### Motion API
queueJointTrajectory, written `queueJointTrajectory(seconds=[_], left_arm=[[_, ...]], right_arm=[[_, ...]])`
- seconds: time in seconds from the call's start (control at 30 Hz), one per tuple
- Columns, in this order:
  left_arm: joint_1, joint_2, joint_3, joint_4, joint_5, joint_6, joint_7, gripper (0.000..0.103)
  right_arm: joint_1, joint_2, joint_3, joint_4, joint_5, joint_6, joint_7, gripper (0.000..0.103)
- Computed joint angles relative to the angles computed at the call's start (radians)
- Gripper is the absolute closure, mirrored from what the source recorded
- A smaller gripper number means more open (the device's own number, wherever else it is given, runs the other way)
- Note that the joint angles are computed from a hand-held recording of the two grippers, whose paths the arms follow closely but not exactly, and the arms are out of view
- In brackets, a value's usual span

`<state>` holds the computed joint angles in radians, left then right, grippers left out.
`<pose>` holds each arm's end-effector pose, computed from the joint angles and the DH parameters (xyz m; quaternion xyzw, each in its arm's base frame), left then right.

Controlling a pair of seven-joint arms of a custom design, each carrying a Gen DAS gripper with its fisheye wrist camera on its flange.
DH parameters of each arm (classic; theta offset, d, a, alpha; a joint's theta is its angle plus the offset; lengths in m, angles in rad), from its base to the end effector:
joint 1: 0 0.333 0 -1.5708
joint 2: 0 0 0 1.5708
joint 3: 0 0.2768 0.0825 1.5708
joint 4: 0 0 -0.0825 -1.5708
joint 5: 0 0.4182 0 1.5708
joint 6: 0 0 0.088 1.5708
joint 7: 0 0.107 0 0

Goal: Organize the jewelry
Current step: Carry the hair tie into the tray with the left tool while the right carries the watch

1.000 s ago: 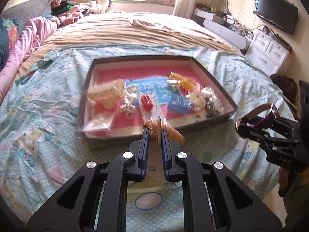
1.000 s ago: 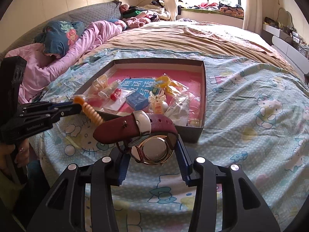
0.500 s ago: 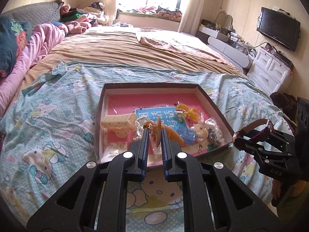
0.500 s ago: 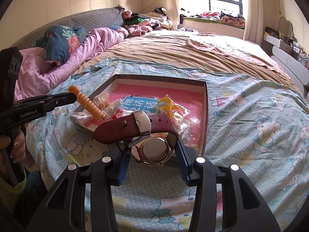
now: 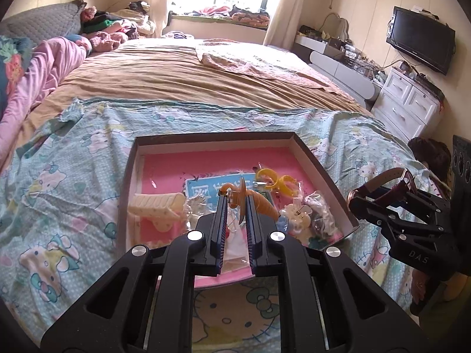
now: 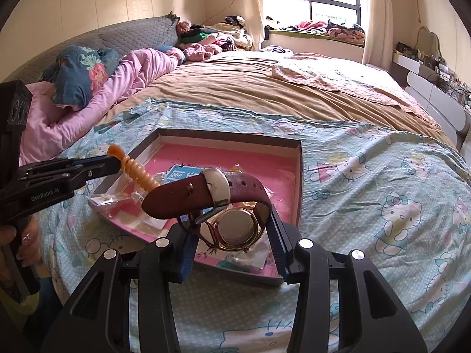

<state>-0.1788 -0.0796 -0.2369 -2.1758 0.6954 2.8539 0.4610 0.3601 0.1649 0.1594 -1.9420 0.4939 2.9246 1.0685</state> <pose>0.5295 -0.2734 0.4470 -0.6745 0.6154 -0.3391 0.2264 0.5920 0.2995 0.4349 -0.7987 0.4368 -0.1589 0.3822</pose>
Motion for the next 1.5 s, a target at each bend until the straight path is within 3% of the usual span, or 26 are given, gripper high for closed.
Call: queueJointTrajectory(seconds=[0.53, 0.83, 1.07, 1.4, 1.5], left_arm=[[-0.024, 0.058, 0.014, 0.015, -0.079, 0.083, 0.098, 0.097], [-0.030, 0.094, 0.024, 0.044, -0.013, 0.105, 0.050, 0.097], [-0.029, 0.121, 0.042, 0.049, -0.043, 0.130, 0.049, 0.097], [-0.022, 0.124, 0.059, 0.038, -0.033, 0.089, 0.003, 0.097], [-0.020, 0.125, 0.055, 0.036, -0.057, 0.060, 0.020, 0.097]], right_arm=[[0.003, 0.036, -0.018, 0.027, -0.070, 0.003, 0.081, 0.061], [0.010, 0.088, -0.037, 0.089, -0.141, -0.008, 0.161, 0.061], [0.015, 0.150, -0.049, 0.167, -0.190, -0.024, 0.219, 0.061], [0.032, 0.225, -0.057, 0.248, -0.245, -0.069, 0.273, 0.061], [0.072, 0.247, -0.100, 0.270, -0.315, -0.080, 0.339, 0.061]])
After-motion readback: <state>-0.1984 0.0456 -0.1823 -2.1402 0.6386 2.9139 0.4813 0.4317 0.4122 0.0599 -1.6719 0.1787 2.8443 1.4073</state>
